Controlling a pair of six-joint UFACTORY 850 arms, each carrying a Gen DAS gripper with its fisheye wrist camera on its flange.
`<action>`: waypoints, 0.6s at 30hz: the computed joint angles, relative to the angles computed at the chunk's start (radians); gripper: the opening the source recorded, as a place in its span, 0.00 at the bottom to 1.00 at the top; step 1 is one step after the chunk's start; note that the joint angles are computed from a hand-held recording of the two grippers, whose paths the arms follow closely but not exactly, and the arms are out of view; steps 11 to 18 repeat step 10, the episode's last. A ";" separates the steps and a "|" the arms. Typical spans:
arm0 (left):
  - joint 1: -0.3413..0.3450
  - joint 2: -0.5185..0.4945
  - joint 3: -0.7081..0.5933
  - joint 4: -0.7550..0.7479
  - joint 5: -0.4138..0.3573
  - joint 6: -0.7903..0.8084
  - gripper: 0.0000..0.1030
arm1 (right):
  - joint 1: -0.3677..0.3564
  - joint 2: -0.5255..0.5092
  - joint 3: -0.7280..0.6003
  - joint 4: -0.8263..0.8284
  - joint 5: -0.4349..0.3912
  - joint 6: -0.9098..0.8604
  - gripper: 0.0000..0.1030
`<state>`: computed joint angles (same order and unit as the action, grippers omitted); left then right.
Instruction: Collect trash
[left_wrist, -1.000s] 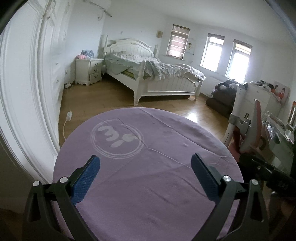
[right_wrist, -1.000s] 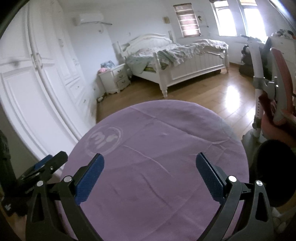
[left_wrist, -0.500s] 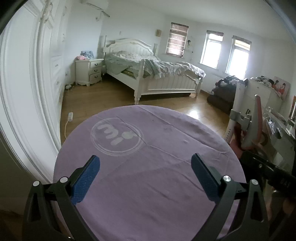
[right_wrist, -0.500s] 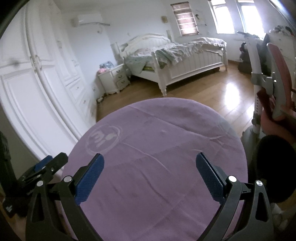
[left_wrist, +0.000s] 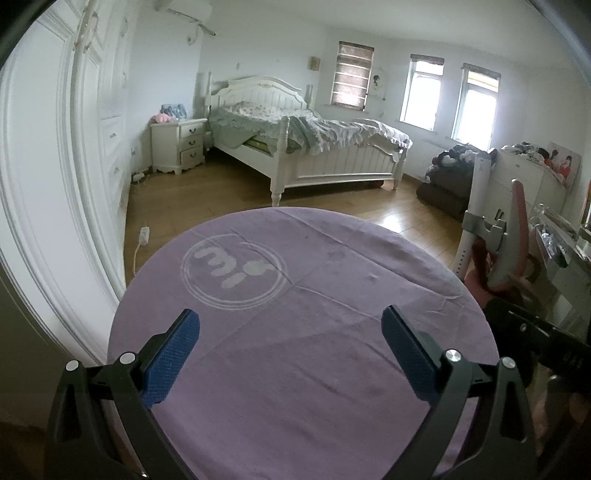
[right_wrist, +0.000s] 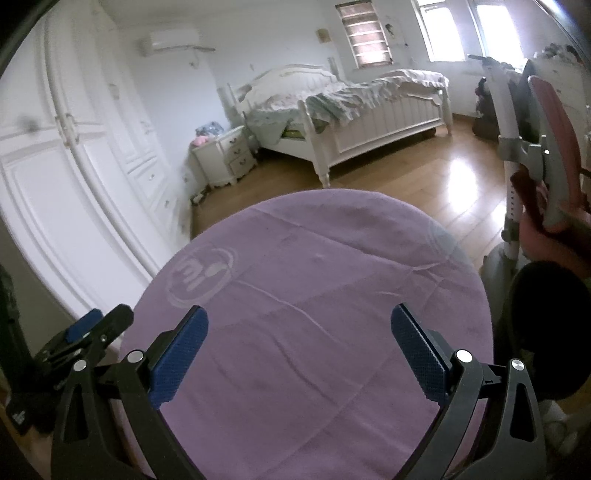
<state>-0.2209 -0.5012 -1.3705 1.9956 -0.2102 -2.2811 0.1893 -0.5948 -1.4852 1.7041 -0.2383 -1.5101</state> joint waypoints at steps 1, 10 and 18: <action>-0.001 -0.001 -0.003 -0.018 -0.002 0.017 0.95 | -0.001 -0.001 0.000 0.000 -0.001 0.001 0.95; 0.001 -0.020 -0.031 -0.141 0.020 0.137 0.95 | -0.003 -0.015 -0.017 -0.036 -0.002 0.047 0.95; 0.001 -0.020 -0.031 -0.141 0.020 0.137 0.95 | -0.003 -0.015 -0.017 -0.036 -0.002 0.047 0.95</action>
